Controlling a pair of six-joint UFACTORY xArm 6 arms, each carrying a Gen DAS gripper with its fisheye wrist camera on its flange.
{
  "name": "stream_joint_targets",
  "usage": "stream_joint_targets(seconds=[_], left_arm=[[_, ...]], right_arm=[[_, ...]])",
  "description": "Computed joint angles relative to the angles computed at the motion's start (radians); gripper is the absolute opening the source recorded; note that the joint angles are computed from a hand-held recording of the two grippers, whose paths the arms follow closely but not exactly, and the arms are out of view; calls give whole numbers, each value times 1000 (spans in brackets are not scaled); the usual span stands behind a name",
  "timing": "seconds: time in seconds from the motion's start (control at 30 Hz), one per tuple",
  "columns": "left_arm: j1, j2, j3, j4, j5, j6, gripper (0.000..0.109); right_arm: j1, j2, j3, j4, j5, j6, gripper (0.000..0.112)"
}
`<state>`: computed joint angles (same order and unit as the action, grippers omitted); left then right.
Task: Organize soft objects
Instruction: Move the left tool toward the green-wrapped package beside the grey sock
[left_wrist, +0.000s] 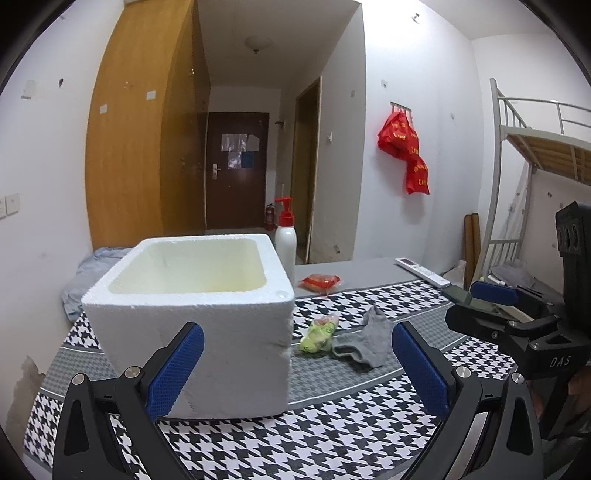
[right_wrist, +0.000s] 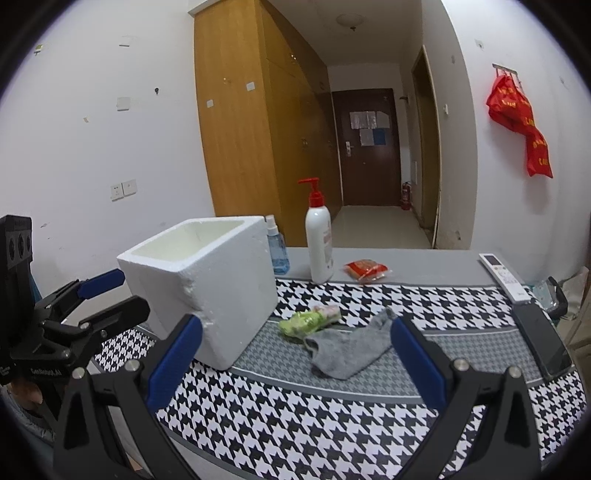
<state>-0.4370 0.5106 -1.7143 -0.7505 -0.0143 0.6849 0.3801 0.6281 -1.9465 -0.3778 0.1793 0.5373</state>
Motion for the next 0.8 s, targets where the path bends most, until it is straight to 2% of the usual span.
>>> stream_joint_targets(seconds=[0.23,0.37,0.8], left_arm=[[-10,22,-22,81,31,-71,102],[-18,46,-62,80,63,-68,102],[-33,146,-198,363,147,-332,102]], right_arm=[[-17,-32,56,-35,-14,46,103],[-30,-51,89,-51,-24,73,103],[-80,-110,214,23,-94,32,103]])
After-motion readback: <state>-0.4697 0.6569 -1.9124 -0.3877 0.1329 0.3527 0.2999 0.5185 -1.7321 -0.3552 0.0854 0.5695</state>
